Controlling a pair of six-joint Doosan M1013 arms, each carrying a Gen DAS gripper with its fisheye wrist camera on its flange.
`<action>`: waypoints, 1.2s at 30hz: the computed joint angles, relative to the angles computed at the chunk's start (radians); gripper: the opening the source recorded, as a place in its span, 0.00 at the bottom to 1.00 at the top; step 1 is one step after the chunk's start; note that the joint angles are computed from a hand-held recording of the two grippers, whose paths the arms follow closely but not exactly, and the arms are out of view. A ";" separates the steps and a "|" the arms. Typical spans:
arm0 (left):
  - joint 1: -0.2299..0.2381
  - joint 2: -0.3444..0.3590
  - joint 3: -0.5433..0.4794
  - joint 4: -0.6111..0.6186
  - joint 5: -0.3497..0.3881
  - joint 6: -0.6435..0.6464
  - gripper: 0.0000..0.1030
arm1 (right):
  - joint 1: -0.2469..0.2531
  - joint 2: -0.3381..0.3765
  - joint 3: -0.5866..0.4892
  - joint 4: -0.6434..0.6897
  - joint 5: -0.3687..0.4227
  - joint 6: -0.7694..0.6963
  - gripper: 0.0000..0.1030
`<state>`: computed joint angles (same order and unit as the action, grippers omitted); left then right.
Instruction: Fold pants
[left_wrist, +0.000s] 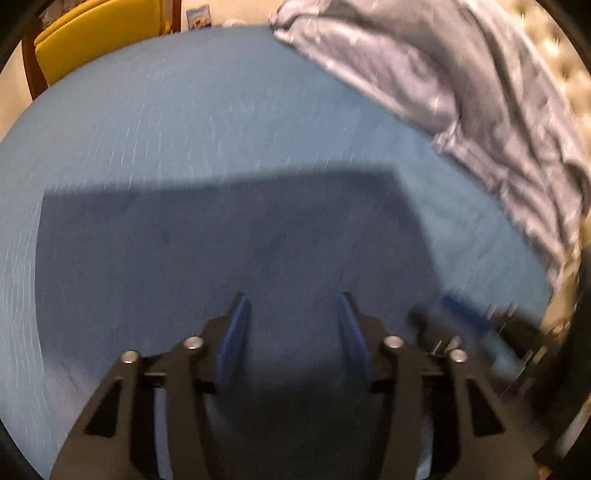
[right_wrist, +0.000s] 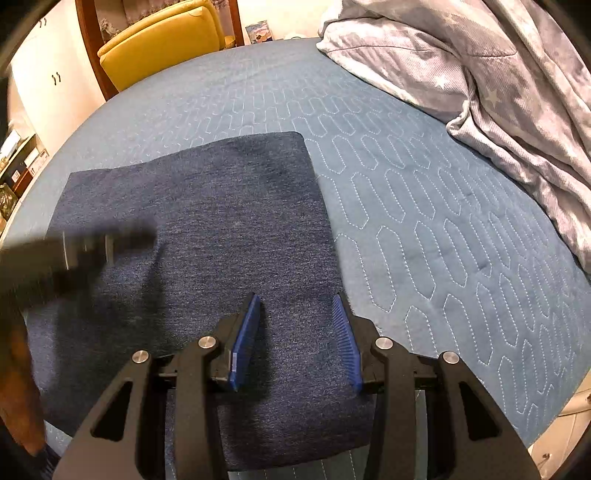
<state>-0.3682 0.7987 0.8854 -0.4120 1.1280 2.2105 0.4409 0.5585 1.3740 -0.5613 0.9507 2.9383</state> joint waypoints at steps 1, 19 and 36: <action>0.003 -0.014 0.036 -0.016 -0.024 0.018 0.71 | 0.000 0.000 0.000 0.002 0.000 -0.002 0.39; 0.059 -0.162 0.315 -0.061 -0.285 0.187 0.33 | 0.012 -0.037 0.023 -0.092 0.021 0.160 0.86; 0.086 -0.176 0.358 -0.113 -0.317 0.245 0.27 | -0.022 0.150 -0.255 0.028 0.108 -0.247 0.96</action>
